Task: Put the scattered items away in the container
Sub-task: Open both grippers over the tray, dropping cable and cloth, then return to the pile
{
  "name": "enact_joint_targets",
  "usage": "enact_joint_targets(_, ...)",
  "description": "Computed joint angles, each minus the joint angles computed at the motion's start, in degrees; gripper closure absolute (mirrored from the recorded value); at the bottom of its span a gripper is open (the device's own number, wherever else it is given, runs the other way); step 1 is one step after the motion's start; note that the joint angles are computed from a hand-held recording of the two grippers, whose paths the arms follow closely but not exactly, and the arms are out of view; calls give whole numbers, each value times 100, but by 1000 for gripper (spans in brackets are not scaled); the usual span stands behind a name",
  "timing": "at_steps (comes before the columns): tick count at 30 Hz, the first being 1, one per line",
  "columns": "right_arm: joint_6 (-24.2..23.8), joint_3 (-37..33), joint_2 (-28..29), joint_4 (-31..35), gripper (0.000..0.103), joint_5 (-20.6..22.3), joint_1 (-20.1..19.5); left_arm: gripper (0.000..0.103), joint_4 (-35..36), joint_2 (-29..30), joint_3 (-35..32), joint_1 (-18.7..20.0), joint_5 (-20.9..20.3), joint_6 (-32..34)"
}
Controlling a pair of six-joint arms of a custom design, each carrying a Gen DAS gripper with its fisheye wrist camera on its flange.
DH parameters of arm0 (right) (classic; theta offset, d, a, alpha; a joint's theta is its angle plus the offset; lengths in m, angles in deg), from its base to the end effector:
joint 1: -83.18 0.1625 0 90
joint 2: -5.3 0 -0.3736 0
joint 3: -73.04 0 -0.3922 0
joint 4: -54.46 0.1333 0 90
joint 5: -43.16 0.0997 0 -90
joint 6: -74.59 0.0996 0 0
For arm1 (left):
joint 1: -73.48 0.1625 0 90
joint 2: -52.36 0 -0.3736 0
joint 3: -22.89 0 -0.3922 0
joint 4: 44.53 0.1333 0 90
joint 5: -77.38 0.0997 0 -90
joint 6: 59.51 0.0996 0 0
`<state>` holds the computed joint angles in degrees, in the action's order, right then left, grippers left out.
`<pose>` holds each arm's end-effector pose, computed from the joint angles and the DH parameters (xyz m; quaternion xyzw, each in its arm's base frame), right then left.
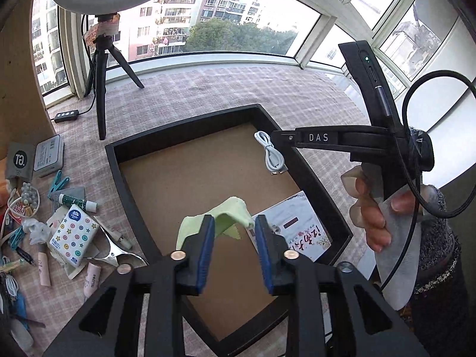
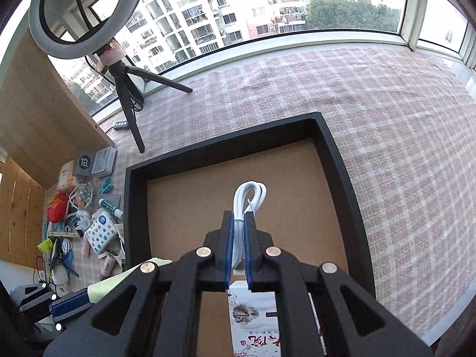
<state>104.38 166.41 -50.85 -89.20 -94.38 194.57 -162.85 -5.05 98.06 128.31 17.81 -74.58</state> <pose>0.2873 -0.5695 0.1993 -0.1238 -0.8991 0.2903 0.3033 -0.2464 -0.6686 0.2915 0.1439 0.9503 -0.1913 0.1989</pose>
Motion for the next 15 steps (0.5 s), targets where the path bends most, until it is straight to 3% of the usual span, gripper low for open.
enact_joint_targets(1,77,-10,11,80,79,-159,32,39,-82,-14,73,-26,41,16)
enact_joint_targets(2,60,-14,34,61,69,-289,61,40,-139,-25,119,-37,68,70)
enact_joint_targets(3,17,-3,51,-4,66,-377,87,40,-130,-37,154,-59,118,115)
enact_joint_targets(9,-99,-77,168,-91,64,-379,119,40,-118,-152,318,-41,415,129)
enact_joint_targets(15,-287,-278,410,-121,64,-76,138,40,-38,-408,505,70,699,-88)
